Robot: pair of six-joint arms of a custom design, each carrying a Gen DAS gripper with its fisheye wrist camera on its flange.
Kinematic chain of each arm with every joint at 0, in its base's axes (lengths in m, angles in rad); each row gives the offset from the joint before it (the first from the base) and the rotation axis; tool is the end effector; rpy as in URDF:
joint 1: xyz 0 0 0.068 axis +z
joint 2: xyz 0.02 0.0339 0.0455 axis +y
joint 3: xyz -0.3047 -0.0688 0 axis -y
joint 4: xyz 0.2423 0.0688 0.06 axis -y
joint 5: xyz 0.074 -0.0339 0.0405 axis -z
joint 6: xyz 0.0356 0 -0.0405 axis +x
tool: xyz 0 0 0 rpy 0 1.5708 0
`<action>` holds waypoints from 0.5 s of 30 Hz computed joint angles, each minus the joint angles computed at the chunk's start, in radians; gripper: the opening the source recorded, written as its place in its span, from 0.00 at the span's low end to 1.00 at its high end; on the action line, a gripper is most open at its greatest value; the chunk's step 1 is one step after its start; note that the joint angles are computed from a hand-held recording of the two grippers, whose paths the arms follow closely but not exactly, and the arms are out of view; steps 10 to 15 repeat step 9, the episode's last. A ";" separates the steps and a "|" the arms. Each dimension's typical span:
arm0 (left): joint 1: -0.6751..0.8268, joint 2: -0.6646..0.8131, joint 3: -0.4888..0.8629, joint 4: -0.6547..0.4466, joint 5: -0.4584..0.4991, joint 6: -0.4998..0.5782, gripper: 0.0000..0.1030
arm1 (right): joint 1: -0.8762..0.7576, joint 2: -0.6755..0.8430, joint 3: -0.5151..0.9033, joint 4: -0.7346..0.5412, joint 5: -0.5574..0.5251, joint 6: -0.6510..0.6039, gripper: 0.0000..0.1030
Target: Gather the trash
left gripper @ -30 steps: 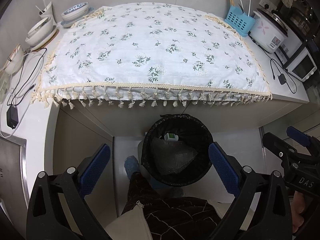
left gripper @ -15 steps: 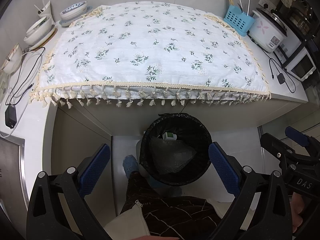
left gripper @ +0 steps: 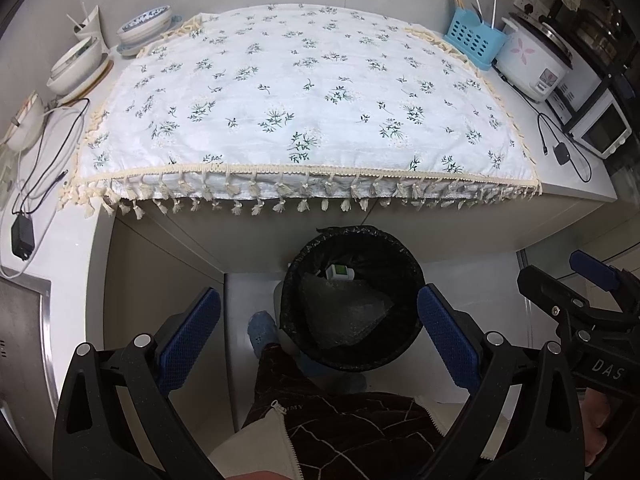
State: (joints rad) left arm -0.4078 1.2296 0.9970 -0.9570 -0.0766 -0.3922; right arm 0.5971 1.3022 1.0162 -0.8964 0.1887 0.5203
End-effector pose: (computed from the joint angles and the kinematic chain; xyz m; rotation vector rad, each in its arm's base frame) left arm 0.1924 -0.0801 0.3015 0.0011 2.7591 -0.1099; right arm 0.1938 0.1237 0.2956 -0.0537 2.7132 0.0652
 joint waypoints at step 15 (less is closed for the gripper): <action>-0.017 0.004 0.004 -0.004 -0.011 -0.005 0.94 | -0.008 -0.002 -0.003 -0.001 -0.010 -0.008 0.92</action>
